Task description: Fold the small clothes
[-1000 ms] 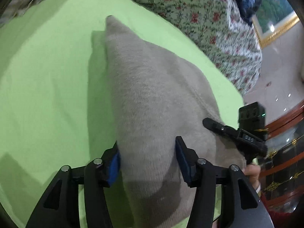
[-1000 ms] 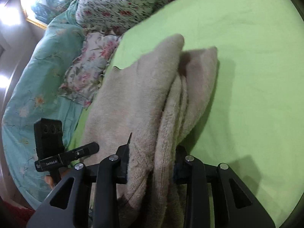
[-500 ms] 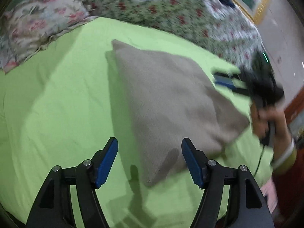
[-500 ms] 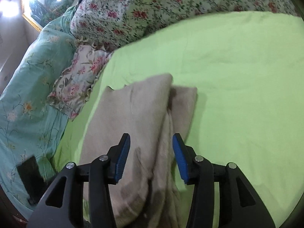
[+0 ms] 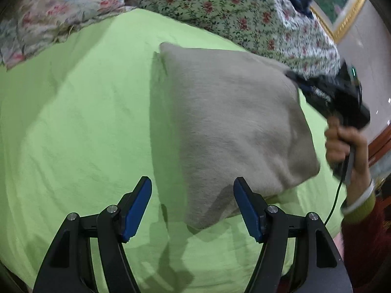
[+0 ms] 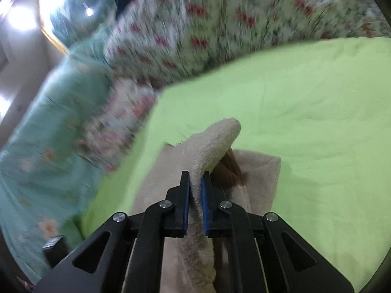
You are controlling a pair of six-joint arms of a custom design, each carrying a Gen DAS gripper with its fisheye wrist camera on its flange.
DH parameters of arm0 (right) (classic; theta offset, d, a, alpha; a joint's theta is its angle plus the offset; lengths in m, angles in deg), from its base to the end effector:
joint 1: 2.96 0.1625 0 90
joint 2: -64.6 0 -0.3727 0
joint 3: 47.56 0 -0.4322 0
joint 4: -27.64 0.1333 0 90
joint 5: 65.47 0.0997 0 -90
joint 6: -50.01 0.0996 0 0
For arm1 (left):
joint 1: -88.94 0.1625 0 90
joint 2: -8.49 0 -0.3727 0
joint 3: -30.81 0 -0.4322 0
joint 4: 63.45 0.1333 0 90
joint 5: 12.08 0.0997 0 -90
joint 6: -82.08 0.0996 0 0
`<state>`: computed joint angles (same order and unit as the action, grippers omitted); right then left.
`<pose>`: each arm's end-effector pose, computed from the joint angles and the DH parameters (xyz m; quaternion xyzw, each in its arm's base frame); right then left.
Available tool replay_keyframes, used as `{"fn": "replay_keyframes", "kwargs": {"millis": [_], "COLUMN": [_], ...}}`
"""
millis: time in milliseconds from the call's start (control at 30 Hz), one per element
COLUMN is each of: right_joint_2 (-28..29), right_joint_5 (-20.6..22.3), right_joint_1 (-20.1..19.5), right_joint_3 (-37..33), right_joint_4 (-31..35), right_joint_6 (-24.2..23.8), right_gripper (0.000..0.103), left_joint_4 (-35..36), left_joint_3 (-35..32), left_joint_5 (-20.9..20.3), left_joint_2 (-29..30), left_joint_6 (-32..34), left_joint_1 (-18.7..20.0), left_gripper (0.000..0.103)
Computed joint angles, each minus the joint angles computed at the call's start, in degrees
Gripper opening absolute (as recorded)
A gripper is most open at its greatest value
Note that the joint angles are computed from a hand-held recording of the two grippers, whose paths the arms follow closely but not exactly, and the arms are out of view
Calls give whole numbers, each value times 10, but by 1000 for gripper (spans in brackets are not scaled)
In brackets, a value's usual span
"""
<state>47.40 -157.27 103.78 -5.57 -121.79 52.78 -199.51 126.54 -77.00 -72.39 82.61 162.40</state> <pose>0.3801 -0.8119 0.0663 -0.1114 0.9480 -0.2959 0.0357 -0.0051 -0.6336 0.3942 0.0818 0.9384 -0.2891 0.1705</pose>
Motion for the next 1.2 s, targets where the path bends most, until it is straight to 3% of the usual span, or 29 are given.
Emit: {"fn": "replay_keyframes", "kwargs": {"millis": [67,133,267,333,533,667,767,900,967,1000,1033,1100,1167,1200], "right_joint_2": [-9,10,48,46,-50,-134,-168,-170,-166,-166,-168,-180,-203,-210], "right_joint_5": [-24,-55,-87,-90,-96,-85,-82,-92,-87,-76,-68,-41,28,37], "right_joint_1": [-5,-12,-19,-19,-5,7,15,18,16,15,14,11,-1,-3], "right_joint_3": [21,-3,-51,-44,105,253,326,356,355,354,354,363,394,402], "right_joint_4": [2,42,95,88,17,-52,-78,-94,-94,-94,-90,-102,-161,-174], "right_joint_6": [15,31,42,48,51,37,36,24,26,25,25,28,39,39], "right_gripper": [10,10,10,15,24,42,42,42,37,27,9,9,8,8], "left_joint_4": [3,7,13,16,1,-12,-23,-44,-49,-56,-67,-104,-120,-125], "left_joint_3": [-6,-7,-3,4,36,53,66,71,63,60,57,62,62,63], "left_joint_5": [-4,0,8,13,36,31,44,68,78,90,103,140,177,178], "left_joint_2": [6,8,6,1,-20,-23,-18,1,12,19,26,35,43,43], "left_joint_6": [-3,-3,-11,-15,13,25,49,66,59,57,59,78,94,85], "left_joint_1": [4,4,1,-2,-13,-16,-24,-26,-23,-24,-26,-33,-38,-37], "left_gripper": [70,70,70,70,70,70,70,70,69,68,68,50,41,37]}}
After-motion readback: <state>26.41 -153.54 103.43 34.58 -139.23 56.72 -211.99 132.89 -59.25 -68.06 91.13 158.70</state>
